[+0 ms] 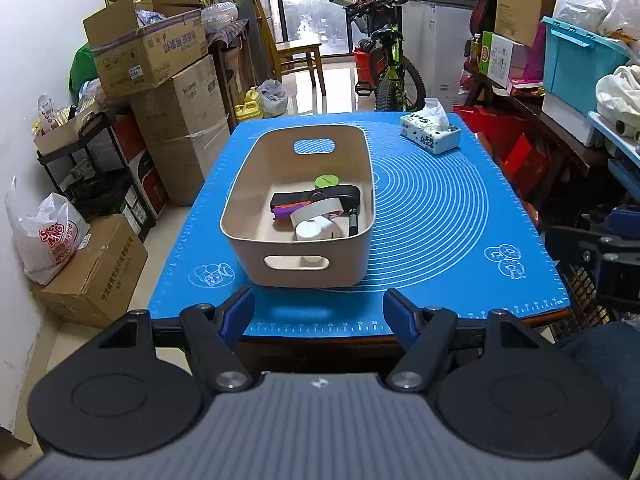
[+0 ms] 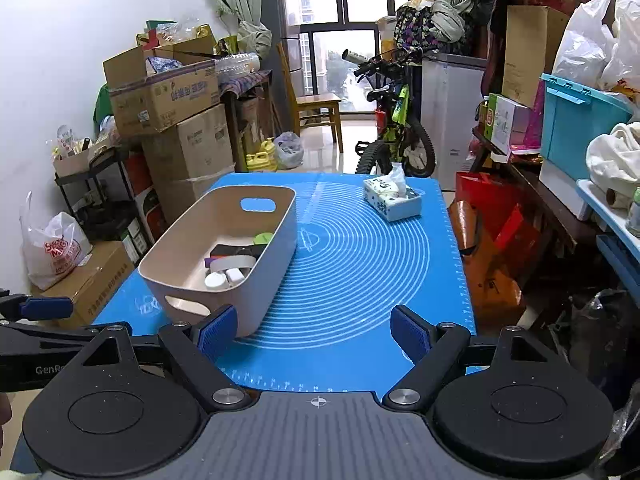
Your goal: Organize rigid objects
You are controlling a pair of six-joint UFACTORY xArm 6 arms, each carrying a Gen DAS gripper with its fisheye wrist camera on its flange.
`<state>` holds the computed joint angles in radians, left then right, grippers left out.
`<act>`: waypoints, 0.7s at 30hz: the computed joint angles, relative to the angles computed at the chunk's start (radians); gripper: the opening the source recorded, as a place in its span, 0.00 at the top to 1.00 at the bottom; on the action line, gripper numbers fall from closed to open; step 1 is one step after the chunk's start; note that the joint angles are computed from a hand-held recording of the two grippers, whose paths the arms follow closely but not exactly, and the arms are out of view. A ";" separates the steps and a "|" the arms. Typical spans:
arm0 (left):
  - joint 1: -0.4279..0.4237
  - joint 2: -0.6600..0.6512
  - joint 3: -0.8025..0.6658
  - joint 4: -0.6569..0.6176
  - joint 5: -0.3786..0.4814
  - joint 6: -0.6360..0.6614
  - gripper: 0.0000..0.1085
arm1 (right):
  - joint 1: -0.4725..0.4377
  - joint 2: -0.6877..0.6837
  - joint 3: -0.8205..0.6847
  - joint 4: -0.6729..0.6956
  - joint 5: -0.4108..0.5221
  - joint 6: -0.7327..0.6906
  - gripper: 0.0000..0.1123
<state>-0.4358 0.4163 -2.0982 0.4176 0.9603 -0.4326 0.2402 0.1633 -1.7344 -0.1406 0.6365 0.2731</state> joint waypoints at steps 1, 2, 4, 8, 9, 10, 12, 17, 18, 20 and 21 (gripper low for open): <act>-0.005 -0.009 0.012 0.005 -0.004 -0.004 0.34 | 0.000 -0.012 0.014 -0.003 -0.002 0.003 0.24; -0.009 -0.021 0.028 0.011 -0.010 -0.009 0.34 | 0.001 -0.026 0.031 -0.006 -0.005 0.007 0.24; -0.016 -0.036 0.050 0.018 -0.018 -0.015 0.34 | 0.000 -0.049 0.057 -0.007 -0.004 0.014 0.24; -0.029 -0.062 0.088 0.026 -0.036 -0.027 0.34 | -0.002 -0.097 0.113 -0.013 -0.004 0.031 0.24; -0.032 -0.070 0.099 0.026 -0.043 -0.035 0.34 | -0.003 -0.106 0.124 -0.016 -0.003 0.033 0.24; -0.034 -0.073 0.105 0.024 -0.048 -0.039 0.34 | -0.004 -0.113 0.132 -0.018 -0.002 0.032 0.24; -0.039 -0.080 0.119 0.026 -0.056 -0.046 0.34 | -0.006 -0.126 0.149 -0.020 0.004 0.033 0.24; -0.042 -0.076 0.123 0.020 -0.059 -0.048 0.34 | -0.012 -0.148 0.178 -0.015 0.007 0.033 0.24; -0.042 -0.073 0.119 0.019 -0.057 -0.049 0.34 | -0.012 -0.152 0.186 -0.018 0.004 0.037 0.24; -0.044 -0.078 0.129 0.026 -0.064 -0.060 0.34 | -0.015 -0.160 0.198 -0.016 -0.001 0.042 0.24; -0.044 -0.078 0.130 0.025 -0.066 -0.060 0.34 | -0.017 -0.162 0.202 -0.011 -0.003 0.042 0.24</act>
